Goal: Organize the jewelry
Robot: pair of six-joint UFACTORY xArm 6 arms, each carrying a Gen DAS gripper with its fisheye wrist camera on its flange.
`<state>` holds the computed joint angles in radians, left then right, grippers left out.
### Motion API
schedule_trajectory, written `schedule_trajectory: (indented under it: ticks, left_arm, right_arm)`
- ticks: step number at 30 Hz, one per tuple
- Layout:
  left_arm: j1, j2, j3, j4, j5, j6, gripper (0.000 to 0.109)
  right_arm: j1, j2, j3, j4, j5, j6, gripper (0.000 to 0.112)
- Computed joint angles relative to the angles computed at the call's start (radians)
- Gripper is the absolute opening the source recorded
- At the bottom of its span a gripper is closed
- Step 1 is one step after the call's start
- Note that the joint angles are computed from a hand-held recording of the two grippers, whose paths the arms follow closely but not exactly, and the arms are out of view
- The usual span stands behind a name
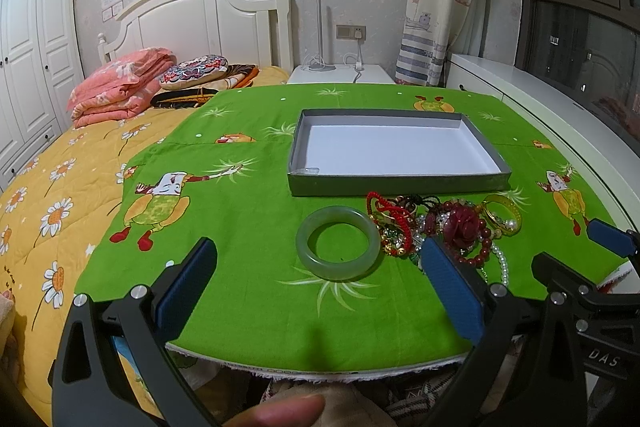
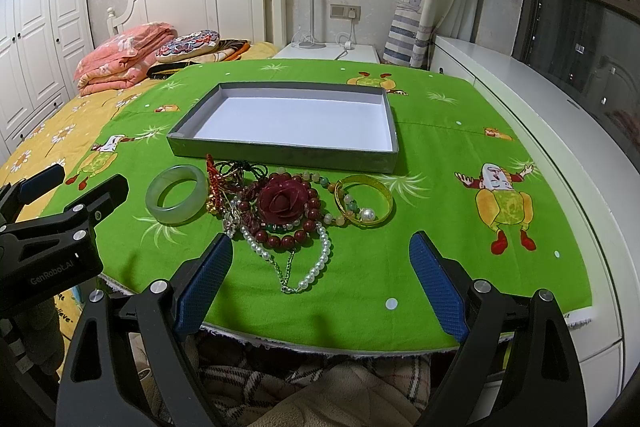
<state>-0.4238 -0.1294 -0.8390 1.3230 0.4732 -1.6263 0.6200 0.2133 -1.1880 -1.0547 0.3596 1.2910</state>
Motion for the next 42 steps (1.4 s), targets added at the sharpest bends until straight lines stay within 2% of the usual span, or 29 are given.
schedule_trajectory:
  ticks: [20,25,30,35,39,42]
  left_arm:
    - [0.002,-0.002,0.003,-0.001,-0.002,0.0,0.099]
    - [0.007,-0.002,0.013,-0.011,-0.016,0.008,0.099]
    - [0.015,0.006,0.018,-0.015,-0.027,0.026,0.099]
    - [0.069,0.016,0.031,-0.022,-0.103,0.051,0.099]
    - [0.106,0.036,0.026,-0.04,-0.09,0.078,0.098]
    - [0.156,0.051,0.03,-0.116,-0.144,0.13,0.098]
  right_arm:
    - [-0.004,0.003,-0.003,0.009,-0.001,-0.01,0.085]
    - [-0.006,0.001,0.005,-0.011,-0.004,0.024,0.085]
    - [-0.047,0.022,0.013,-0.019,-0.078,0.033,0.085]
    - [-0.091,0.029,0.018,0.016,-0.132,-0.033,0.085]
    - [-0.138,0.038,0.03,0.015,-0.172,-0.027,0.085]
    - [-0.165,0.058,0.027,0.048,-0.194,-0.052,0.085]
